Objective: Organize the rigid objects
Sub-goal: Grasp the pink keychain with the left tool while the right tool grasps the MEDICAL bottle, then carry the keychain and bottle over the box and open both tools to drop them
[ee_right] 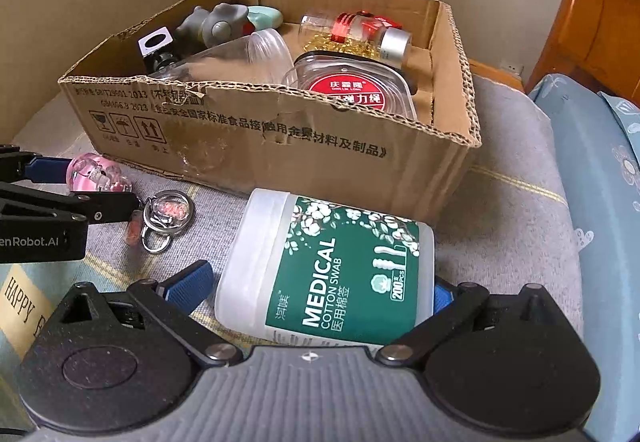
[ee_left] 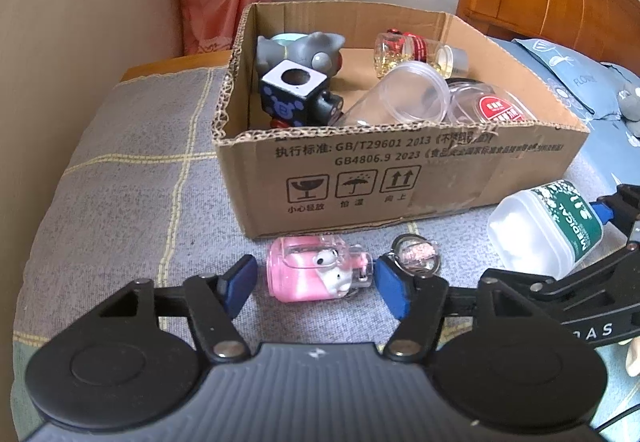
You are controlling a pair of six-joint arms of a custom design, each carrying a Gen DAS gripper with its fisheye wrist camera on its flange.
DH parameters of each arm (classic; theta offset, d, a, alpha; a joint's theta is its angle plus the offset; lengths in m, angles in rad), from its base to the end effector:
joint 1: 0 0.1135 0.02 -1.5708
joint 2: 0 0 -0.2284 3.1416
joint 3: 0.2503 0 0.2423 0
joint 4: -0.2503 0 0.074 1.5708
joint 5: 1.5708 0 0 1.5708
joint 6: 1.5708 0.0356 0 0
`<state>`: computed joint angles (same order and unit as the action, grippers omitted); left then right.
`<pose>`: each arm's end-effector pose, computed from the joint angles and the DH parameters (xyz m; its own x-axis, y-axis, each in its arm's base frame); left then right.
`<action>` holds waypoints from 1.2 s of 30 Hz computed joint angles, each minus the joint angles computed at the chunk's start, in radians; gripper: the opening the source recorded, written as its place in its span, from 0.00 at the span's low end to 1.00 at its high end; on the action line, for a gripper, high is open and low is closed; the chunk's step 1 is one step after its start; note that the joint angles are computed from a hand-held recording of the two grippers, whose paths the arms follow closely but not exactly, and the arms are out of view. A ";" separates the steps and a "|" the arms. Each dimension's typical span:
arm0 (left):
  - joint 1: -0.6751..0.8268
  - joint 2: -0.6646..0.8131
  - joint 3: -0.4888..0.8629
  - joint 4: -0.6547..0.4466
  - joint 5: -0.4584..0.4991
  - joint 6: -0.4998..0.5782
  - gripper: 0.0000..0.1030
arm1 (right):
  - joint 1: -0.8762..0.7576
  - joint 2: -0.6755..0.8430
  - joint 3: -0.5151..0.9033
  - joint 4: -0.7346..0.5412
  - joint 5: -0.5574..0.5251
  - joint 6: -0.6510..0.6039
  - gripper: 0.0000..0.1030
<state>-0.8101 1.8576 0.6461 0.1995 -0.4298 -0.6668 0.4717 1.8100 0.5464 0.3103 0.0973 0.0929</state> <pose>0.2036 -0.1924 0.0437 -0.7724 -0.0039 -0.6351 0.0362 0.9981 -0.0503 0.2382 0.1176 0.0406 -0.7605 -0.2843 -0.5839 -0.3330 0.9426 -0.0252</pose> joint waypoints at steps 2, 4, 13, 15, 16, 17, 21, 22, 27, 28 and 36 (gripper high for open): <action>0.003 -0.003 -0.005 0.007 0.004 -0.001 0.63 | -0.008 0.004 -0.017 0.039 -0.013 -0.018 1.00; 0.006 -0.007 -0.010 0.008 0.006 -0.008 0.63 | -0.011 0.011 -0.038 0.088 -0.012 -0.024 1.00; 0.013 -0.024 -0.019 0.006 0.024 -0.019 0.62 | 0.001 -0.053 -0.057 0.042 0.016 -0.017 0.91; 0.013 -0.012 -0.007 0.001 0.022 -0.020 0.60 | 0.005 -0.064 -0.047 0.015 0.029 -0.013 0.87; 0.012 -0.010 -0.002 -0.004 0.016 -0.020 0.59 | 0.004 -0.057 -0.033 0.005 0.028 -0.014 0.87; 0.012 -0.010 -0.001 -0.005 0.015 -0.020 0.54 | 0.001 -0.060 -0.032 -0.002 0.024 -0.013 0.87; 0.033 -0.034 -0.018 0.004 0.060 0.010 0.50 | 0.012 -0.064 -0.039 -0.008 0.034 -0.016 0.87; 0.037 -0.039 -0.020 0.000 0.071 0.028 0.50 | 0.012 -0.073 -0.044 -0.012 0.031 -0.018 0.87; 0.064 -0.105 -0.043 -0.040 0.152 0.123 0.50 | -0.012 -0.174 -0.081 -0.067 -0.015 -0.062 0.87; 0.066 -0.124 -0.047 -0.056 0.163 0.141 0.50 | -0.018 -0.198 -0.088 -0.081 -0.025 -0.071 0.87; 0.061 -0.305 -0.044 -0.249 0.231 0.278 0.50 | -0.074 -0.399 -0.135 -0.225 -0.121 -0.144 0.86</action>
<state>-0.7493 1.5524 0.6023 -0.0491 -0.1987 -0.3889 0.3979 1.4106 0.4113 0.0854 -0.0237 -0.0511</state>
